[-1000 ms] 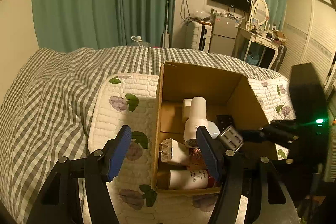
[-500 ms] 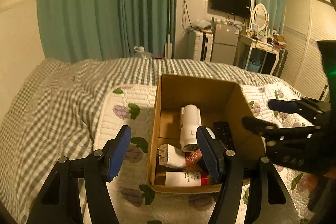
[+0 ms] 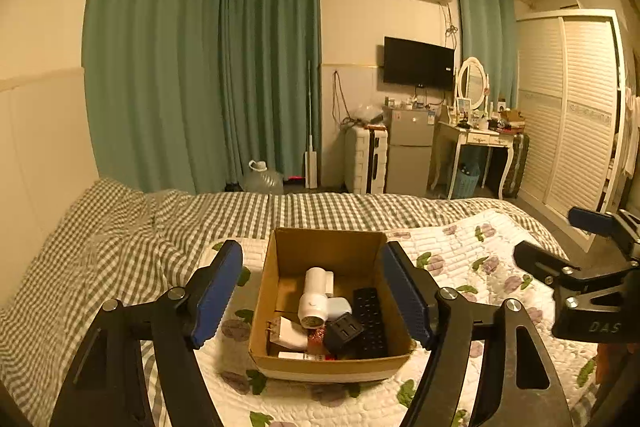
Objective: Organize rigid objects
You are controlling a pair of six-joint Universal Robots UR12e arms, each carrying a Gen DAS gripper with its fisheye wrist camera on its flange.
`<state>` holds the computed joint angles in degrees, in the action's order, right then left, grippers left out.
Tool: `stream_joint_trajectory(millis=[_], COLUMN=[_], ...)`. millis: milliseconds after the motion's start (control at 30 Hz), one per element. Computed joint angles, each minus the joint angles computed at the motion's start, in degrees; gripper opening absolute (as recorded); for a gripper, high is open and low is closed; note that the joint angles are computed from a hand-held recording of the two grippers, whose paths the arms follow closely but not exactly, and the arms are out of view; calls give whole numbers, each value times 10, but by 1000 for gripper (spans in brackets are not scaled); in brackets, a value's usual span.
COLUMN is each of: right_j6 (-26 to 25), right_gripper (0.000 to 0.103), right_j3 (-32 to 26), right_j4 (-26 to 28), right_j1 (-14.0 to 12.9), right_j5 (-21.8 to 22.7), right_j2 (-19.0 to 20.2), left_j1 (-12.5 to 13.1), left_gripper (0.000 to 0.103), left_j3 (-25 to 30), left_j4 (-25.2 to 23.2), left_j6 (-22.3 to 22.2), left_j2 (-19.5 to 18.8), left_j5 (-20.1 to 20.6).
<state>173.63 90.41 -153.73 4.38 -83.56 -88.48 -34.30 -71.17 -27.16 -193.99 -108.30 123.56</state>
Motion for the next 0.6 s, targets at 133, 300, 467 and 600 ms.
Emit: stream_joint_trajectory(millis=[133,300,467,600], right_j6=[38,89,96,89], right_gripper=[103,103,103,103], right_j3=[34,81,116,123], right_j4=[-38,-91,-120,-113], right_j1=[-9,-22,-13,-10], right_j5=[-5,12,-14,-13], right_j2=[-24,-44,-51,-53], left_j1=[-17,-33,-34,-33], left_gripper=[75,76,76,76], left_j3=[-13,-33,-62,-74], left_j4=[37,62,71,65], left_j6=[20,48,39,25], left_j2=[0,3,12,16], left_j5=[39,70,68,60])
